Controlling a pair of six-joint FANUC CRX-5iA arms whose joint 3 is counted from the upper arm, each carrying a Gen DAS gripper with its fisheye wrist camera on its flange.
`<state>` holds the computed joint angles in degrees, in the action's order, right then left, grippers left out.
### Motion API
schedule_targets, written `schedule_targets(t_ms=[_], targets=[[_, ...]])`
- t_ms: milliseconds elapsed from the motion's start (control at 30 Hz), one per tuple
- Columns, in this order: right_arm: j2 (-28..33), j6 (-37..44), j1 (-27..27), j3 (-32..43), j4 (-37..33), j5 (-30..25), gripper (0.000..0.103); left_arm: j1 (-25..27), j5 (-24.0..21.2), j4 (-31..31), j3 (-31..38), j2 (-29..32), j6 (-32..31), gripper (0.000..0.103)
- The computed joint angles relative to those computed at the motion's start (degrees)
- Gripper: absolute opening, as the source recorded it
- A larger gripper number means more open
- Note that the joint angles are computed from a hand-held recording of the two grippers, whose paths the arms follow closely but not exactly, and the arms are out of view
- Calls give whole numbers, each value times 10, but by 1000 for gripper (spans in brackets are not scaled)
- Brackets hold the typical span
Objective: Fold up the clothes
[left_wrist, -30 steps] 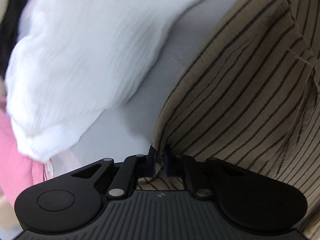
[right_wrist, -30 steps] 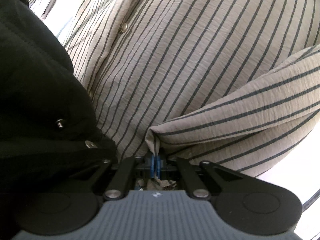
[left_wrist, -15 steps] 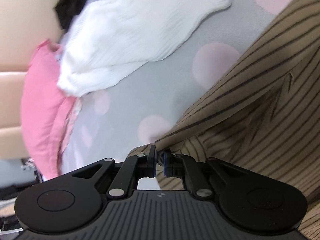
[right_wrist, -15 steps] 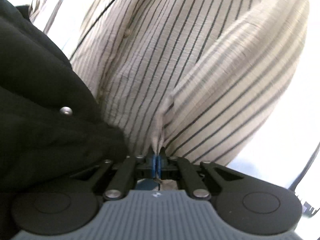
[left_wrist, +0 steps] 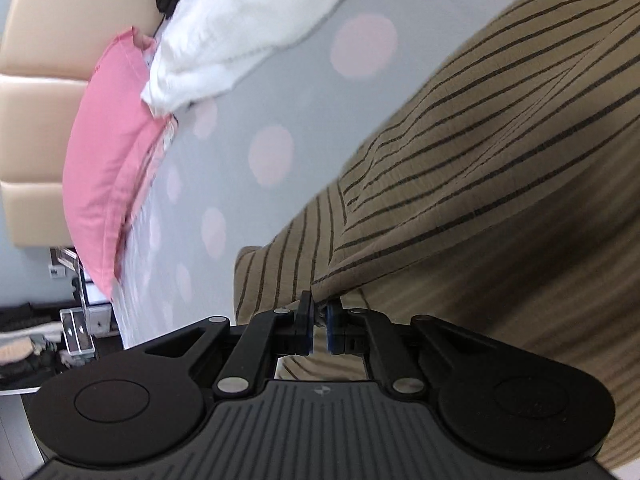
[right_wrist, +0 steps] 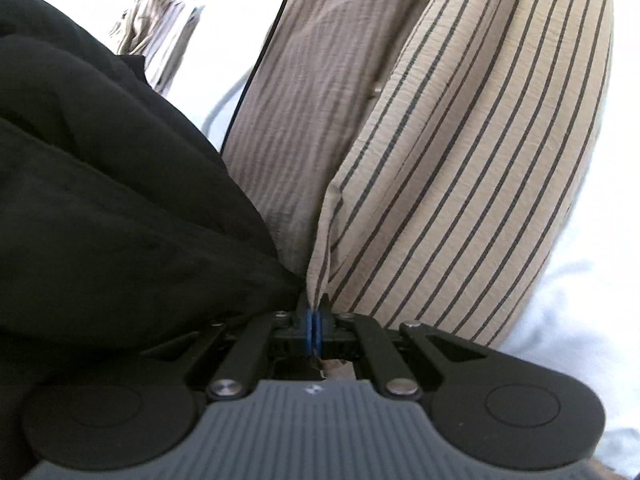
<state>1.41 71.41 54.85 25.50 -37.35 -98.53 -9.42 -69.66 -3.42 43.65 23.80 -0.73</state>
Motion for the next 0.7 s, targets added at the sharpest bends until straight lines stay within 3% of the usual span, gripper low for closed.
schedule_targets(t_ms=[300,367,467,600,700], targets=[[6,-3,9,-15,-18,16,3,28,28,15,-98,-50,24,6],[3,-6,16,-21,-13,18,3,27,0,7,-85,-45,41,10],[-1,-9,21,-24,-5,17,3,32,-15,10,-85,-54,69,24],[-10,-13,37,-32,12,16,3,49,-26,40,-92,-79,150,40],[-25,-24,67,-44,36,23,3,57,-40,55,-110,-111,213,41]])
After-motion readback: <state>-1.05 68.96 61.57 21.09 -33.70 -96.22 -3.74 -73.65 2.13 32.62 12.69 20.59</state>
